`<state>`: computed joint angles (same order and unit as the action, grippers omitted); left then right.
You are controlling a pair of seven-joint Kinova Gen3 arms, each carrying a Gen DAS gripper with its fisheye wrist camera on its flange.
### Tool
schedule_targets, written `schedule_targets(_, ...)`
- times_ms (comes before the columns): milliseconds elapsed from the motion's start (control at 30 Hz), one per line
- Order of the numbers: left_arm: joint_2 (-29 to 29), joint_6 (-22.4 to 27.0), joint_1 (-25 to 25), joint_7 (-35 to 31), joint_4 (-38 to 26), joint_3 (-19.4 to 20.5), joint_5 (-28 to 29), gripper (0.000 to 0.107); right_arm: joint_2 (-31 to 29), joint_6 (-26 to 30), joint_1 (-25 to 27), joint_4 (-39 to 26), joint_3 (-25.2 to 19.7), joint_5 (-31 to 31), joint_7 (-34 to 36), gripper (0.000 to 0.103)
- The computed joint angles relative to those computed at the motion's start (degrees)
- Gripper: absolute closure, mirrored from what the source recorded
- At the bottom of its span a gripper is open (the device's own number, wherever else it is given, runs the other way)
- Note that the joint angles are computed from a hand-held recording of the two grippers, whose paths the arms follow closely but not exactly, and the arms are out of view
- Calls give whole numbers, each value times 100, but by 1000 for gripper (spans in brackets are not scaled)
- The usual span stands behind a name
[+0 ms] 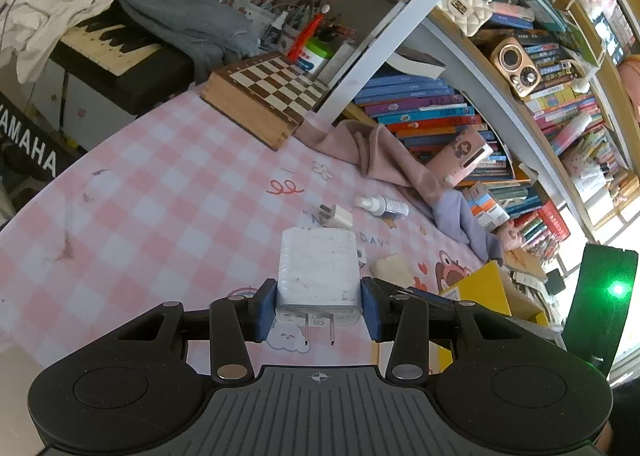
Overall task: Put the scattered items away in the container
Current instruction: 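Lift the charger and blue clip and hold them above the table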
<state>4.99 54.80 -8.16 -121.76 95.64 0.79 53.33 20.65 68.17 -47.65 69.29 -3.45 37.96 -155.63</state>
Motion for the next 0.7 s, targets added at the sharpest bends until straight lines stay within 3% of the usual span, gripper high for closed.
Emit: schedule_targets(700,-214,260,-64,-331,233,-148,404,65,-264,209,-216,344,-129,410,-552,67)
